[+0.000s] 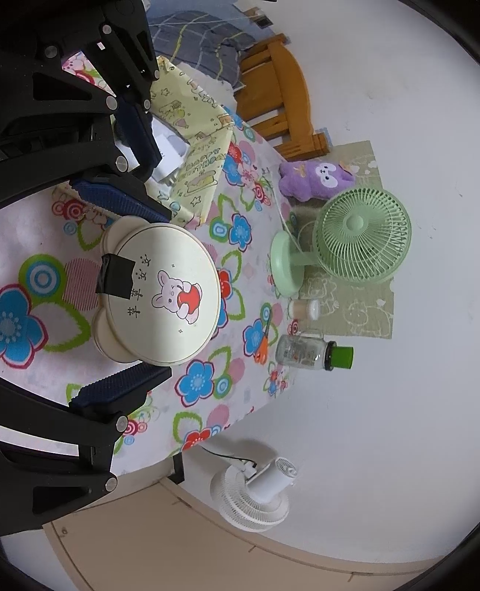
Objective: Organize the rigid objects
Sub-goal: 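Carry the key and container over the basket and open the left gripper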
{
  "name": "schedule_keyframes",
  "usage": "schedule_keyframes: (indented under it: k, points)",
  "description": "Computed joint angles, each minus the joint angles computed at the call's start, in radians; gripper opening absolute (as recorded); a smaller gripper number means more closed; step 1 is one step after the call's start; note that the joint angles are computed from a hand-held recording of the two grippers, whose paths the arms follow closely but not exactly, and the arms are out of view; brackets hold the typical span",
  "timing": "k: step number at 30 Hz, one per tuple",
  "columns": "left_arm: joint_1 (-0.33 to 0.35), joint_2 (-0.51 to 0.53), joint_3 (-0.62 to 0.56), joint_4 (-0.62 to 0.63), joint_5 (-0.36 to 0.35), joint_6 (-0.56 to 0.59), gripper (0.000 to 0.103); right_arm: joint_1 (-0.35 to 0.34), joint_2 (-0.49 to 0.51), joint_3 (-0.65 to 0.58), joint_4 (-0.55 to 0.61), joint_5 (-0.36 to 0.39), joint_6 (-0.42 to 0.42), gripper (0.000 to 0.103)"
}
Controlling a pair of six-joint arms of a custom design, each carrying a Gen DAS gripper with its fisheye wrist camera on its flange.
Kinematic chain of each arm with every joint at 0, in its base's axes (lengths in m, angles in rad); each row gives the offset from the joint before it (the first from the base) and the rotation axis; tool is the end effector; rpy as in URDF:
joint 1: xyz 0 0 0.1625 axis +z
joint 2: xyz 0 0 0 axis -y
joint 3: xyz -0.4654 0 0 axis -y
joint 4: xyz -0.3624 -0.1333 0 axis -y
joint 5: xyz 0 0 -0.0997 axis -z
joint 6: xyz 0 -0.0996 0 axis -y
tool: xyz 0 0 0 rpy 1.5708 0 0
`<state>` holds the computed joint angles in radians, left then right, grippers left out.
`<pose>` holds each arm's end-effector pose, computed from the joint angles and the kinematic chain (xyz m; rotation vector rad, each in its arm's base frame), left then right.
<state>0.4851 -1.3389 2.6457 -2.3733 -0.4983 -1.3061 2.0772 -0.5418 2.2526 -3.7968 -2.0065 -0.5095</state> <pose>-0.1322 -0.3193 0.1757 0.0897 2.1479 -0.9748 0.3123 -0.3750 0.0142 1.1434 -2.3689 0.6909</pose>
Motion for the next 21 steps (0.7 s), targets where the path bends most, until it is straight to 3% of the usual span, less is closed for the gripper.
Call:
schedule_keyframes:
  k: [21]
  points:
    - [0.080,-0.181,0.011,0.157,0.010,0.003,0.033,0.072,0.091,-0.135,0.167,-0.004,0.053,0.077]
